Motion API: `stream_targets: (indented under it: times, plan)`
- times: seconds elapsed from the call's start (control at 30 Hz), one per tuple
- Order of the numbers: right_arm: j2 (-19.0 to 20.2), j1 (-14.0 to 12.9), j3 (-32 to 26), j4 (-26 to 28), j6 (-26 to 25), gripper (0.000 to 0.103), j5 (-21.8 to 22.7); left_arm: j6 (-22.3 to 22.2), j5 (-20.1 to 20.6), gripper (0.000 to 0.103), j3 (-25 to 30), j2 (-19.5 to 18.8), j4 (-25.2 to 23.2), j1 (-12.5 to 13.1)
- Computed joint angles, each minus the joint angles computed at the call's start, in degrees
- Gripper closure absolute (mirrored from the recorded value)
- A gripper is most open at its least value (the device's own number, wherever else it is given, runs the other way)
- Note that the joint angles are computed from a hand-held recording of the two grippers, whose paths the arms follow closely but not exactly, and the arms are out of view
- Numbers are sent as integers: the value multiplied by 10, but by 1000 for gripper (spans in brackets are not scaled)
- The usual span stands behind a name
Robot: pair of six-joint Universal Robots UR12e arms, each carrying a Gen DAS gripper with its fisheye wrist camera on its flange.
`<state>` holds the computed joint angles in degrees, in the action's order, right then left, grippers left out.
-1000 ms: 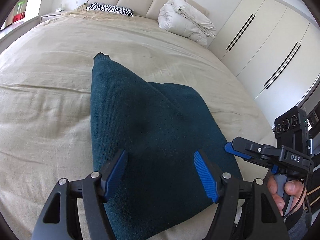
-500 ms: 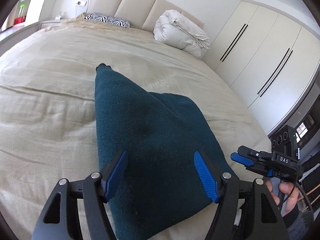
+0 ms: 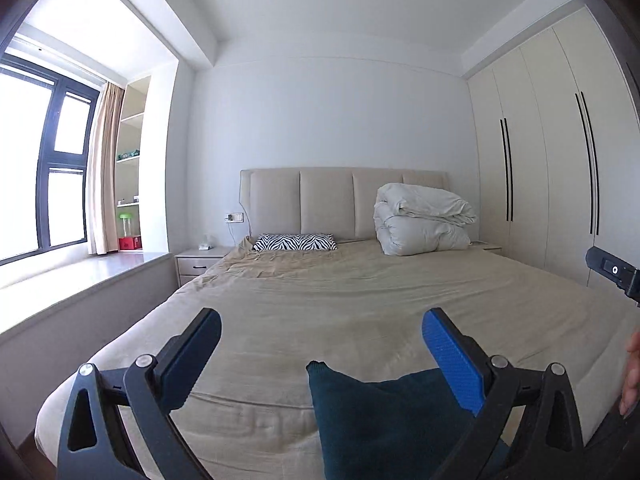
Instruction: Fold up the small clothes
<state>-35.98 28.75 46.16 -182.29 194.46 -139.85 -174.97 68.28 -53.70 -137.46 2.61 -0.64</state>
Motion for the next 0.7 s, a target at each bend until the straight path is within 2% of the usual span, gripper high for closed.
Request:
stream_targets:
  times: [0.07,0.1,0.17,0.2,0.27,0.37,0.53,0.7]
  plan:
    - [16,7,-38,-8,-59,0,-27,43,-32,0,3,5,-6,5]
    - [21,10,-54,-9,-85,0,-37,56,-33,0,1,8,5,5]
    - [42,16,-98,-33,-147,0,-60,61,14,0,-10,14,36,-1]
    - [49,19,-115,-42,-163,0,-66,55,22,0,-10,16,39,-1]
    - [40,21,-103,-46,-154,0,-49,38,25,0,-12,20,42,0]
    - [23,21,-83,-36,-123,0,-32,37,49,0,-15,24,42,-3]
    - [1,23,-63,4,-93,0,-25,51,68,0,-9,31,-14,-6]
    - [4,26,-75,44,-105,0,-27,39,69,0,-6,35,-63,-8]
